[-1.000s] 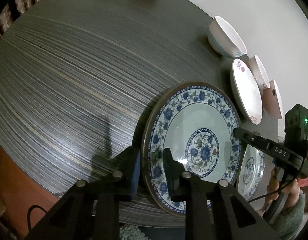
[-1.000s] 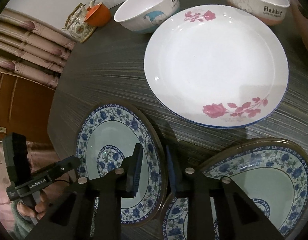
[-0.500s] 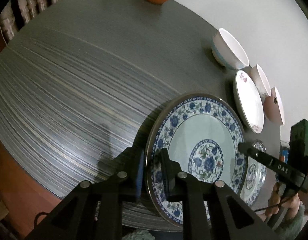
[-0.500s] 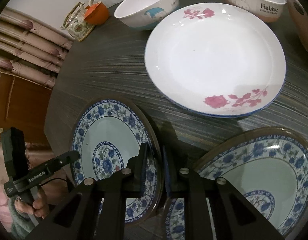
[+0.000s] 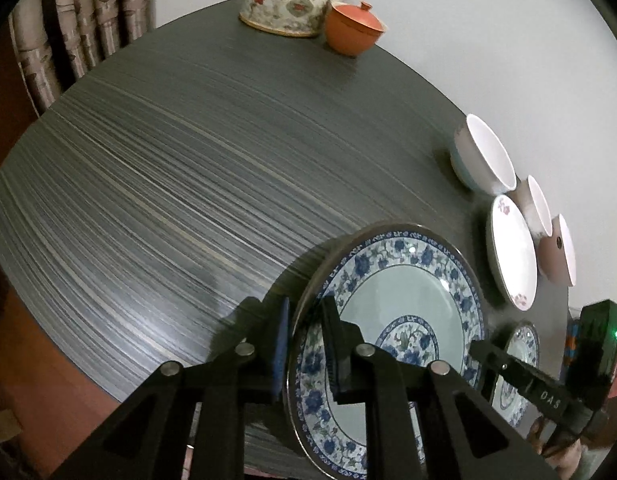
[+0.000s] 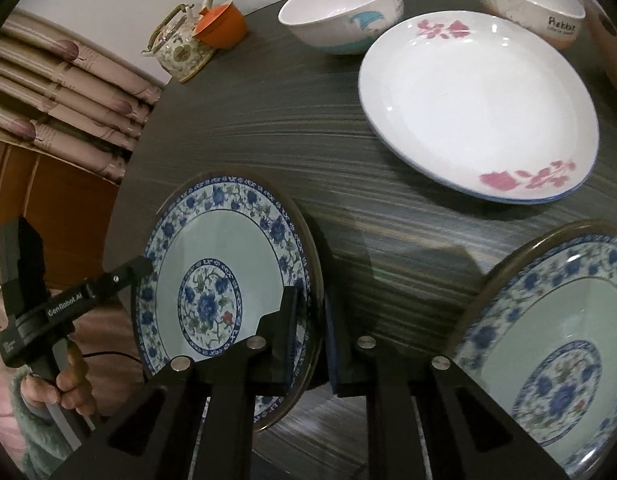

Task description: Organize plates and bowls

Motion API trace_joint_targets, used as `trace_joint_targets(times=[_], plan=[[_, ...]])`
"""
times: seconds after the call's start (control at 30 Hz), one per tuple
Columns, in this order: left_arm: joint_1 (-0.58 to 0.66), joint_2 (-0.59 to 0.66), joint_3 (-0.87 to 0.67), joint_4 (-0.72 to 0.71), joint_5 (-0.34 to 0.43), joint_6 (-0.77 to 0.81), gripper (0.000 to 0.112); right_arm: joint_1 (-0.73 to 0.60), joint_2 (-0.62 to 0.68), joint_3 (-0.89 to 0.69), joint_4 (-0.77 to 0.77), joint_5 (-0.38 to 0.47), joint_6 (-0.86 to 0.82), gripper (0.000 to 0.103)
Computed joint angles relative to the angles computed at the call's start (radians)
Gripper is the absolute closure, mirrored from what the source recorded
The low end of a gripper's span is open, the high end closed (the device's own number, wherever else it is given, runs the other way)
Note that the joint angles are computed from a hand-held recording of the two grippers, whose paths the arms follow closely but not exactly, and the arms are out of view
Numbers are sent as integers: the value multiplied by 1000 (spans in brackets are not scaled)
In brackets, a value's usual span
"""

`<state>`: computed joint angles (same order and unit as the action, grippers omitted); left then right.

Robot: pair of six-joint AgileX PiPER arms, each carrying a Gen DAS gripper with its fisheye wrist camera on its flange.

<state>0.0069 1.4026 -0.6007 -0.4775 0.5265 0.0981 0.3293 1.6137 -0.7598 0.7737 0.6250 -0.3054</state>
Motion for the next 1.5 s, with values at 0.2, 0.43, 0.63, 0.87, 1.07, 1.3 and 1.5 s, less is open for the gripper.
trace_joint_targets(times=[0.2,0.43,0.63,0.87,1.07,1.3,1.5], plan=[[52,70,-25,-48,-39,101,96,74,-4,24,26,-91,37,89],[96,113,-34,-60,-81,158,95,157,23,37,66,-190,100,89],[116,140,-28,-92,-103,206,95,215,35,25,21,-243,181,89],[92,136,-17,-48,-139,178,94,250,30,28,-53,-264,271,89],[55,131,-13,31,-161,80,93,259,28,30,-69,-273,292,87],[38,106,-6,35,-177,57,86,281,42,3,-148,-264,362,66],[-18,45,16,271,-227,-192,78,322,4,-2,-397,-265,590,66]])
